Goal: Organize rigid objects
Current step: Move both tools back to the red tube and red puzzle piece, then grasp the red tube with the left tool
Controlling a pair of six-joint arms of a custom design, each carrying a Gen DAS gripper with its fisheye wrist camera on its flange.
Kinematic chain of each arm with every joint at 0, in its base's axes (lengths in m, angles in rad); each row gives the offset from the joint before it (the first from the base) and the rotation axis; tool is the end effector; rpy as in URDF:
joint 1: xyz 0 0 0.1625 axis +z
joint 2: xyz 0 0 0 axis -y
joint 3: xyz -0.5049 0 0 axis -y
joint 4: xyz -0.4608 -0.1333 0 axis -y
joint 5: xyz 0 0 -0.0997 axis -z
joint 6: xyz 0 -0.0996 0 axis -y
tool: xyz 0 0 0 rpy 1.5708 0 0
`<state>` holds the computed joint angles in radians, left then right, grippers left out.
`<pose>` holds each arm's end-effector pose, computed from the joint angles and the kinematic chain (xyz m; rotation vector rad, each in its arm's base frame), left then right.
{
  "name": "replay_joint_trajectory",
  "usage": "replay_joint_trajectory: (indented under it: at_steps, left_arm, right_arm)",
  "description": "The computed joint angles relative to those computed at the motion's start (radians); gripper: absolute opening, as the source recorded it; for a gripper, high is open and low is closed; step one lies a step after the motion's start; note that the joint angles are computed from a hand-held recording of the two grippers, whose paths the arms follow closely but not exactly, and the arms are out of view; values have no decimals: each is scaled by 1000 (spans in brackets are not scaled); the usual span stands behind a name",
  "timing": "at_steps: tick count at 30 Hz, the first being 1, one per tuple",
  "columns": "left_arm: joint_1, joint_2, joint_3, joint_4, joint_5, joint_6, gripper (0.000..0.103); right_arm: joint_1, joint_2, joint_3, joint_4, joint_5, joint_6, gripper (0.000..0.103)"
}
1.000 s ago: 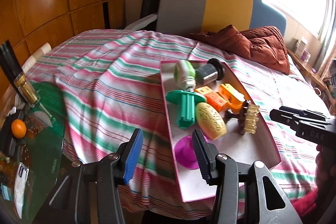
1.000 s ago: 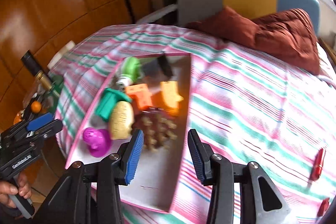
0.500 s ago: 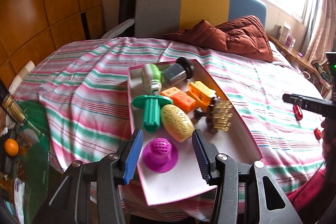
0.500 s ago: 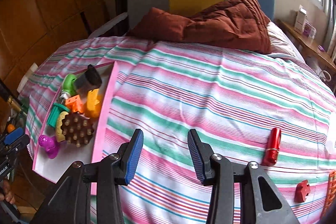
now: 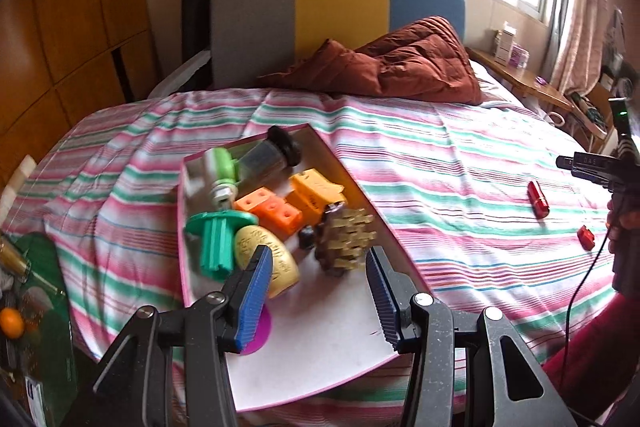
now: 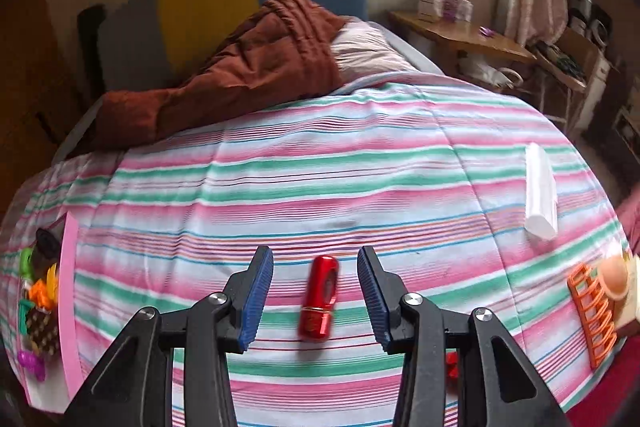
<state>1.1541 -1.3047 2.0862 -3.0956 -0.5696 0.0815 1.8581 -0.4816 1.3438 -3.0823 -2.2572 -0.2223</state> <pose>-0.0320 -0.6088 0.3530 0.0829 2.1248 -0.9890 0.3148 -0.8177 0.0454 0.3200 -2.3539 0.8208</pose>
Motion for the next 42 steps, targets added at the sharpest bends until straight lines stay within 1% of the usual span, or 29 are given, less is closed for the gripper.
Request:
replay_joint_trajectory:
  at_steps: [2, 3, 5, 8, 12, 16, 18, 19, 23, 24, 26, 28, 30, 32, 33, 35, 36, 40, 42]
  left_arm:
    - [-2, 16, -17, 15, -19, 4, 50]
    - [-3, 24, -25, 23, -27, 6, 50]
    - [-5, 46, -46, 46, -44, 11, 50]
    - [-4, 74, -82, 112, -98, 0, 50]
    - [-6, 122, -127, 156, -160, 5, 50]
    - [-2, 171, -180, 213, -213, -7, 50]
    - [0, 192, -201, 233, -232, -14, 50]
    - [1, 200, -209, 240, -238, -16, 50]
    - [2, 225, -229, 256, -252, -8, 50]
    - [3, 230, -233, 259, -253, -4, 50]
    - [6, 241, -243, 272, -257, -1, 50]
    - [9, 254, -256, 282, -256, -1, 50]
    - [14, 271, -277, 295, -266, -3, 50]
    - [15, 289, -295, 296, -273, 8, 50]
    - [16, 297, -304, 298, -276, 14, 50]
    - [17, 317, -330, 305, -290, 23, 50]
    - [17, 328, -344, 309, -303, 28, 50]
    - [17, 378, -410, 339, -358, 49, 50]
    - [18, 405, -443, 361, -382, 50, 50]
  right_arm:
    - [-17, -22, 11, 16, 0, 118, 44]
    - [-22, -30, 19, 2, -2, 153, 44]
    - [-31, -44, 32, -13, -13, 206, 44]
    - [-45, -66, 50, 7, -4, 288, 44]
    - [-53, -78, 59, 31, 11, 345, 44]
    - [-59, -83, 62, 43, 24, 369, 44]
    - [-62, -91, 73, 20, 39, 379, 44]
    - [-64, -98, 86, -21, 46, 384, 44]
    - [-65, -120, 147, -263, 35, 383, 44]
    - [-68, -124, 154, -292, 41, 390, 44]
    - [-75, -133, 162, -297, 52, 427, 44]
    - [-82, -138, 161, -262, 58, 466, 44]
    - [-86, -140, 158, -238, 77, 477, 44]
    - [-81, -138, 161, -271, 117, 419, 44]
    - [-74, -133, 160, -292, 120, 378, 44]
    - [-60, -119, 147, -313, 95, 317, 44]
    - [-58, -118, 146, -315, 94, 313, 44]
    - [-73, -136, 165, -303, 89, 401, 44]
    - [-83, -144, 173, -289, 101, 443, 44]
